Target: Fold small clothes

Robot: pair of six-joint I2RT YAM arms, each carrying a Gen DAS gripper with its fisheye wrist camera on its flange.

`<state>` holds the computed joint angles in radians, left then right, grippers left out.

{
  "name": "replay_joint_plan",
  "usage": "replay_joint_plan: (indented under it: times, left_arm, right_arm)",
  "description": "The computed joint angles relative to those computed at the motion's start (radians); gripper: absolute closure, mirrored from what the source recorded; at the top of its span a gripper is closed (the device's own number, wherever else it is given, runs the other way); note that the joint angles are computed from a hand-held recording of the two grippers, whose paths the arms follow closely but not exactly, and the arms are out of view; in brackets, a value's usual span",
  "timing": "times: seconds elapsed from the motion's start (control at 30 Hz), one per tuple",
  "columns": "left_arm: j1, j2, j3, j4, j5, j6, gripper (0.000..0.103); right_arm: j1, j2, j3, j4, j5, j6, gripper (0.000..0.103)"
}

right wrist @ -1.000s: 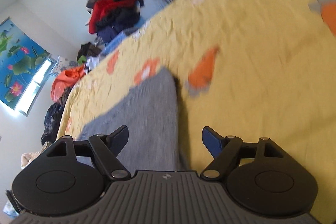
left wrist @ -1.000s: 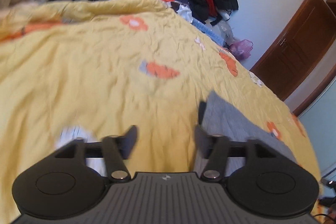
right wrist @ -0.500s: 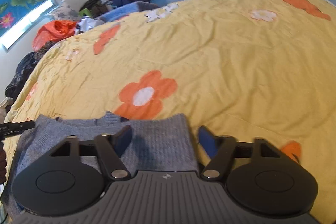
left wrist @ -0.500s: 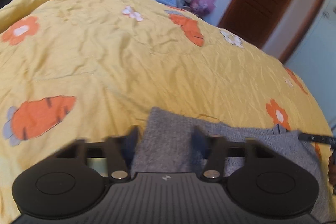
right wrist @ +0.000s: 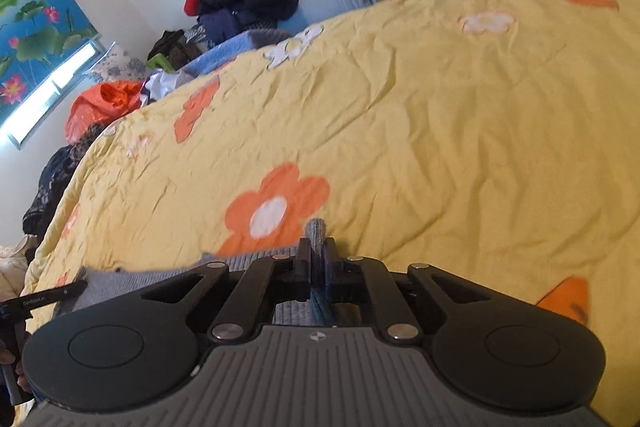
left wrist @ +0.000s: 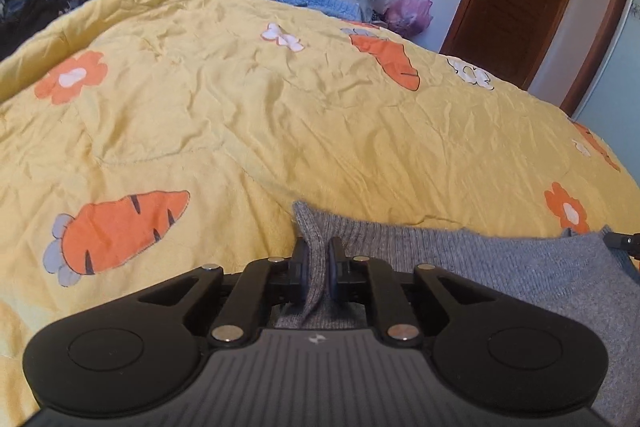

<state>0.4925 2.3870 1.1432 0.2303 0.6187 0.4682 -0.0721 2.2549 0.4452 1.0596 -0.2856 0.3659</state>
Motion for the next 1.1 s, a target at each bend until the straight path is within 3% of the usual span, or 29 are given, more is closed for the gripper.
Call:
replay_joint_plan:
  times: [0.03, 0.07, 0.1, 0.17, 0.23, 0.27, 0.3, 0.37, 0.53, 0.57, 0.6, 0.63, 0.7, 0.87, 0.9, 0.97, 1.03, 1.1]
  left_arm:
    - [0.000, -0.017, -0.020, 0.017, -0.007, 0.000, 0.090]
    - [-0.001, -0.043, -0.058, 0.059, -0.033, -0.011, 0.090]
    - [0.000, -0.076, -0.105, 0.109, -0.056, -0.020, 0.089]
    - [0.016, -0.146, -0.194, 0.178, -0.039, -0.043, 0.083]
    - [0.033, -0.211, -0.290, 0.253, 0.032, -0.089, 0.046]
    - [0.032, -0.232, -0.340, 0.310, 0.057, -0.125, 0.007]
    - [0.023, -0.240, -0.396, 0.396, 0.071, -0.168, 0.000]
    - [-0.032, -0.237, -0.465, 0.495, 0.048, -0.167, 0.000]
    - [-0.197, -0.091, -0.437, 0.548, -0.222, -0.062, 0.000]
    - [-0.199, -0.036, -0.419, 0.584, -0.252, -0.018, 0.000]
    - [-0.161, -0.025, -0.393, 0.554, -0.175, -0.021, 0.000]
    - [-0.144, -0.026, -0.363, 0.498, -0.159, -0.028, 0.000]
    - [-0.138, -0.020, -0.348, 0.491, -0.158, -0.029, 0.000]
    - [-0.155, -0.033, -0.381, 0.535, -0.198, -0.041, 0.000]
    - [-0.158, -0.047, -0.411, 0.569, -0.218, -0.044, 0.000]
    - [-0.154, -0.082, -0.535, 0.743, -0.255, -0.037, 0.000]
    - [-0.103, -0.131, -0.665, 0.866, -0.159, -0.005, 0.000]
    - [-0.053, -0.183, -0.755, 0.873, -0.047, 0.030, 0.000]
  right_arm:
    - [0.018, -0.014, -0.009, -0.011, 0.024, 0.005, 0.070]
    - [0.024, -0.029, -0.034, 0.011, 0.037, 0.008, 0.050]
    - [0.035, -0.047, -0.074, 0.062, 0.067, 0.010, 0.042]
    - [0.079, -0.104, -0.153, 0.141, 0.161, -0.004, 0.040]
    - [0.153, -0.181, -0.217, 0.187, 0.258, -0.001, 0.040]
    - [0.203, -0.202, -0.236, 0.208, 0.284, 0.003, 0.040]
    - [0.260, -0.209, -0.240, 0.213, 0.311, 0.001, 0.040]
    - [0.391, -0.208, -0.200, 0.144, 0.405, -0.011, 0.036]
    - [0.503, -0.024, -0.025, -0.025, 0.580, -0.022, 0.033]
    - [0.507, 0.057, -0.036, 0.094, 0.621, -0.061, 0.025]
    - [0.501, 0.109, -0.052, 0.181, 0.628, -0.081, 0.019]
    - [0.479, 0.111, -0.069, 0.212, 0.597, -0.060, 0.017]
    - [0.444, 0.125, -0.074, 0.245, 0.566, -0.045, 0.017]
    - [0.487, 0.071, -0.021, 0.076, 0.622, -0.051, 0.006]
    - [0.503, 0.039, -0.034, 0.049, 0.647, -0.018, 0.008]
    - [0.564, -0.042, -0.109, 0.058, 0.700, 0.070, 0.015]
    - [0.637, -0.062, -0.225, 0.242, 0.688, 0.116, 0.014]
    - [0.722, -0.078, -0.259, 0.282, 0.681, 0.152, 0.010]
